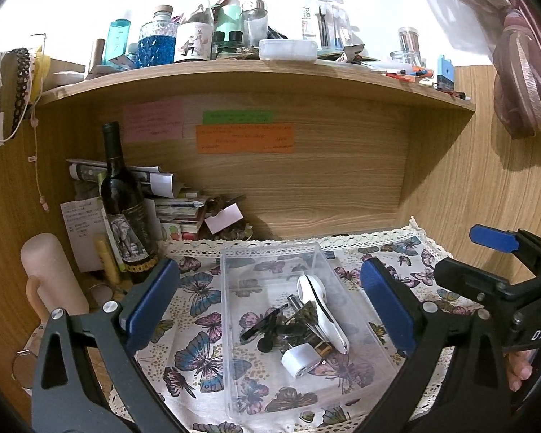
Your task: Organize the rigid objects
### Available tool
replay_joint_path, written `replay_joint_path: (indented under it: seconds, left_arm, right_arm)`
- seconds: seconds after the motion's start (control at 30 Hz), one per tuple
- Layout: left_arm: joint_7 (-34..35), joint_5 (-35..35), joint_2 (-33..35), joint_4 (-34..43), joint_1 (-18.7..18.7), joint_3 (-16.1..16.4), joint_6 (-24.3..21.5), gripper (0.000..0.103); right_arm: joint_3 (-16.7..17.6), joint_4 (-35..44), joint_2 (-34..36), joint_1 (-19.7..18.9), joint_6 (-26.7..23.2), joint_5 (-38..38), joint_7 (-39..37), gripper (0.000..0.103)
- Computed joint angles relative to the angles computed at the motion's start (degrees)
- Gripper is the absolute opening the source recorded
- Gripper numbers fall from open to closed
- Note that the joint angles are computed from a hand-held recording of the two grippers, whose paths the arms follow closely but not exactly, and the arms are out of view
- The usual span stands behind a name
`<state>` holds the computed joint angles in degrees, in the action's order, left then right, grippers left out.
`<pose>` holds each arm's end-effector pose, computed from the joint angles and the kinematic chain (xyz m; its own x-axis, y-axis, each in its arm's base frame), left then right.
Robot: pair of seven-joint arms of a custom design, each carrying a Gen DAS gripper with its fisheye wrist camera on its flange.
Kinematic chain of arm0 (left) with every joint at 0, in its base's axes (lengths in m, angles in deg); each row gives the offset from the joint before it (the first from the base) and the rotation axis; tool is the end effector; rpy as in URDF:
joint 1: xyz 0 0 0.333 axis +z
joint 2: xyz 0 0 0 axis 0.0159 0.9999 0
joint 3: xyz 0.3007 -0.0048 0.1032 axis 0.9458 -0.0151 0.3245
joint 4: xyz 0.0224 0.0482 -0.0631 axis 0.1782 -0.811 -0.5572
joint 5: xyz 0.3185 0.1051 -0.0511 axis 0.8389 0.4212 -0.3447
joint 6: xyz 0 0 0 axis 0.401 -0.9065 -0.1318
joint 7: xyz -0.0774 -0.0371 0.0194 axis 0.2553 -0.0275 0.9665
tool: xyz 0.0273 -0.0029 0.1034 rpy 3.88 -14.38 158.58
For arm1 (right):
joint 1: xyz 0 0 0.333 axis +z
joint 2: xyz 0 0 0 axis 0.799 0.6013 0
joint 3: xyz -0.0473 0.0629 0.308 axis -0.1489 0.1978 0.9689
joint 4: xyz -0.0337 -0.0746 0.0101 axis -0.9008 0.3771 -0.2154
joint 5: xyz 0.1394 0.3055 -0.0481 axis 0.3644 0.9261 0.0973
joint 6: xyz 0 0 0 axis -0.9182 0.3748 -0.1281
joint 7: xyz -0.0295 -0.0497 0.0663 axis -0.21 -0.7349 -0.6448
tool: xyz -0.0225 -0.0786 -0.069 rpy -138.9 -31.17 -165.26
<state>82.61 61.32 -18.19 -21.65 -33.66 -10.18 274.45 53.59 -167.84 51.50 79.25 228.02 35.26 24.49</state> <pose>0.6792 -0.3153 0.3978 -0.2983 -0.9543 0.0204 -0.3330 0.0840 -0.9392 0.6643 0.1819 0.4211 0.1367 -0.9896 -0.0448 -0.4489 -0.0216 -0.8933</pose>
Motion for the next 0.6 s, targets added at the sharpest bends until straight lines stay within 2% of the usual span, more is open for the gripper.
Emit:
replay_joint_path:
  seconds: [0.3, 0.6]
  left_arm:
    - [0.6, -0.2, 0.1, 0.2, 0.2, -0.4, 0.2, 0.102]
    - [1.3, -0.7, 0.1, 0.2, 0.4, -0.9, 0.2, 0.102]
  right_arm:
    - [0.6, -0.1, 0.1, -0.3, 1.6, 0.3, -1.2, 0.103]
    - [-1.7, 0.2, 0.3, 1.6, 0.6, 1.5, -1.3, 0.103]
